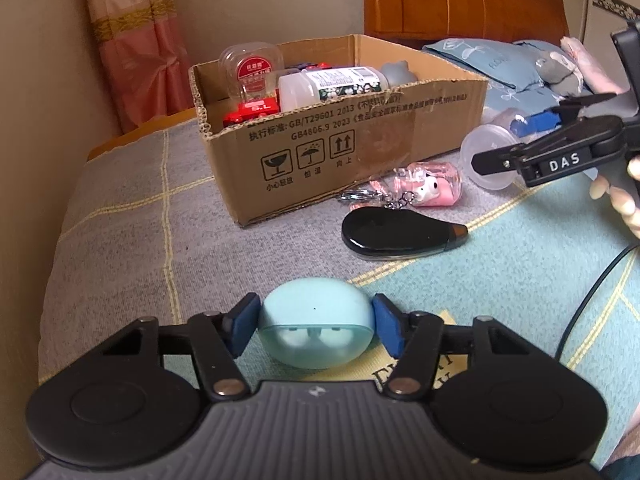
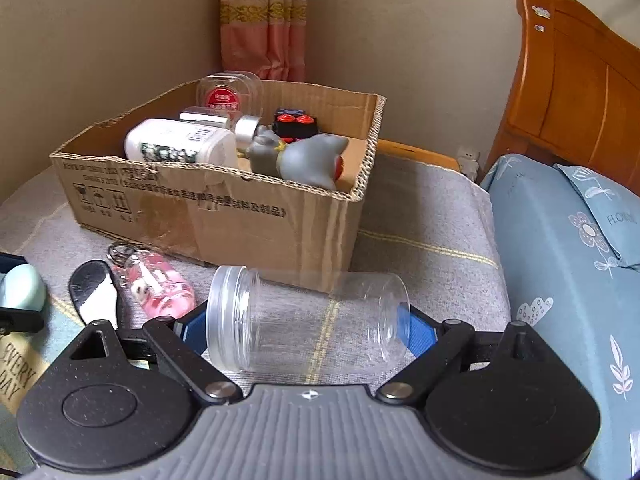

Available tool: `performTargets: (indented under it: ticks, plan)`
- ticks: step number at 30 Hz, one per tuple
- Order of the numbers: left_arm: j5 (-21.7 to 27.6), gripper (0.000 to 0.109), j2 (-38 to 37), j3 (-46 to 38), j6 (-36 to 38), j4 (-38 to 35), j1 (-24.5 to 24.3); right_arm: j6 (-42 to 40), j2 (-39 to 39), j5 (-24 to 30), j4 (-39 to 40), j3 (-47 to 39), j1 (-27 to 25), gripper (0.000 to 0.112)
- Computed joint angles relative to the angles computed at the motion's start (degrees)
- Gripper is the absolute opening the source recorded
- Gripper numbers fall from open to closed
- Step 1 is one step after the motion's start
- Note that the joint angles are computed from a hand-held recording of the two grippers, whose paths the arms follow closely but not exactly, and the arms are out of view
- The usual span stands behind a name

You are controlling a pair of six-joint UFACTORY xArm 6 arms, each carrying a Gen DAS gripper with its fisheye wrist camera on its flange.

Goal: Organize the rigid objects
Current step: 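Carry the teal case and clear jar into the box and open both tools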

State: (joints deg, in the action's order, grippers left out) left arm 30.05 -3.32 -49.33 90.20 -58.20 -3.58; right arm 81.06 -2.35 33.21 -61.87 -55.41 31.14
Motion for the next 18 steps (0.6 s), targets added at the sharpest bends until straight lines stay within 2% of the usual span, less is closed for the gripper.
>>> performTargets:
  ticks: [8, 13, 18]
  plan:
    - [2.56, 0.060, -0.91, -0.83, -1.07, 4.08, 0.82, -6.43, -3.13, -1.33, 3.83, 1.43, 0.23, 0.094]
    - [2.16, 0.060, -1.31, -0.45, -1.13, 6.02, 0.86, -6.97, -4.70, -0.76, 3.55, 2.11, 0.66, 0.094]
    - [4.18, 0.060, -0.80, -0.69, -3.07, 8.43, 2.05, -6.41, -5.78, -0.90, 3.22, 2.82, 1.06, 0.094]
